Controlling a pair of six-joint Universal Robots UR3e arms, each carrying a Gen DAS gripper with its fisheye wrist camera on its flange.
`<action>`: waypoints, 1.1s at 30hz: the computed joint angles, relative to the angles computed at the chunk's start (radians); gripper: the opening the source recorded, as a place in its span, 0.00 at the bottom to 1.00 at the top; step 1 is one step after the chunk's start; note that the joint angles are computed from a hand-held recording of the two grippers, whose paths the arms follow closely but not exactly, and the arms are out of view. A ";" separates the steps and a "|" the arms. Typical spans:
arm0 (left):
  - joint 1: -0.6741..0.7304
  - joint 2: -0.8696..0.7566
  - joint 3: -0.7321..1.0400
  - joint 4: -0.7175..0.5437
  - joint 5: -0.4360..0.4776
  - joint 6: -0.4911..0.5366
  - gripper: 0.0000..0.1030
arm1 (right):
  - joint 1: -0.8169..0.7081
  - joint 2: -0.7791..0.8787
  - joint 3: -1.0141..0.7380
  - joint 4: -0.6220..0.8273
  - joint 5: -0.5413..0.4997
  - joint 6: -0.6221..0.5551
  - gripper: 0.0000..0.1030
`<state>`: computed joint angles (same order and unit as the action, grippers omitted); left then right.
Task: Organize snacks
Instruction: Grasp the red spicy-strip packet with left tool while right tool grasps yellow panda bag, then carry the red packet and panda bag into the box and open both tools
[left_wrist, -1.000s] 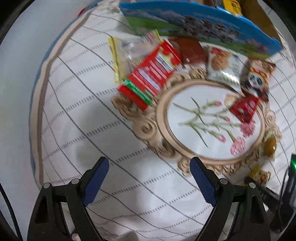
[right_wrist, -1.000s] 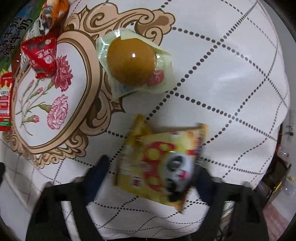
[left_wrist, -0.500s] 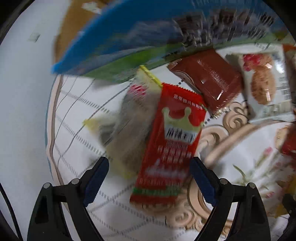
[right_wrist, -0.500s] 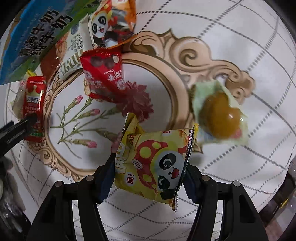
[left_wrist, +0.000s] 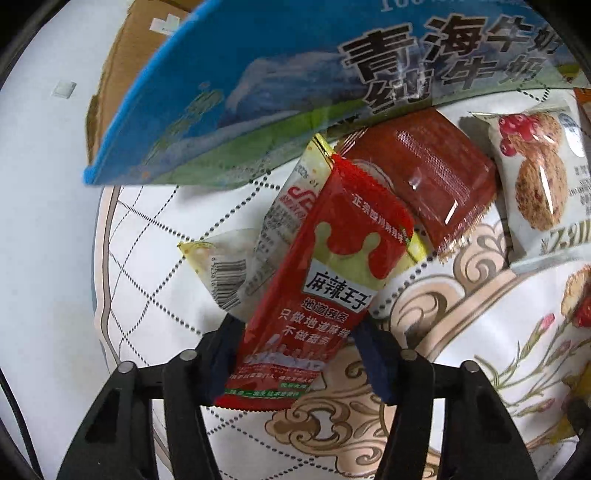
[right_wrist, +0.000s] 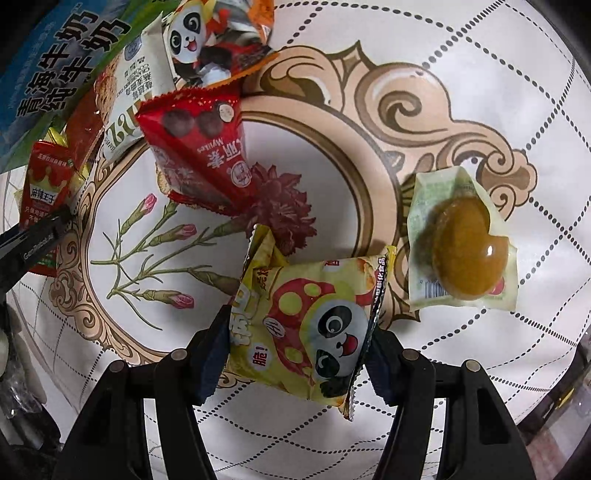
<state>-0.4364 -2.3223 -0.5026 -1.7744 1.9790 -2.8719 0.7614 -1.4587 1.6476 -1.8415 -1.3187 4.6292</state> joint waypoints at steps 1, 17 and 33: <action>0.002 0.027 -0.042 0.014 -0.002 -0.002 0.52 | 0.014 0.034 -0.046 0.008 -0.001 0.015 0.65; 0.174 0.563 -0.537 -0.233 -0.294 -0.105 0.50 | 0.167 0.106 -0.127 -0.086 0.058 0.069 0.65; 0.362 0.681 -0.633 -0.343 -0.386 -0.007 0.53 | 0.153 0.078 -0.060 -0.149 0.079 0.079 0.78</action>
<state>-0.0747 -1.6412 -1.1353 -2.1172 1.5927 -2.8786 0.9145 -1.3810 1.5873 -1.9900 -1.2395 4.7081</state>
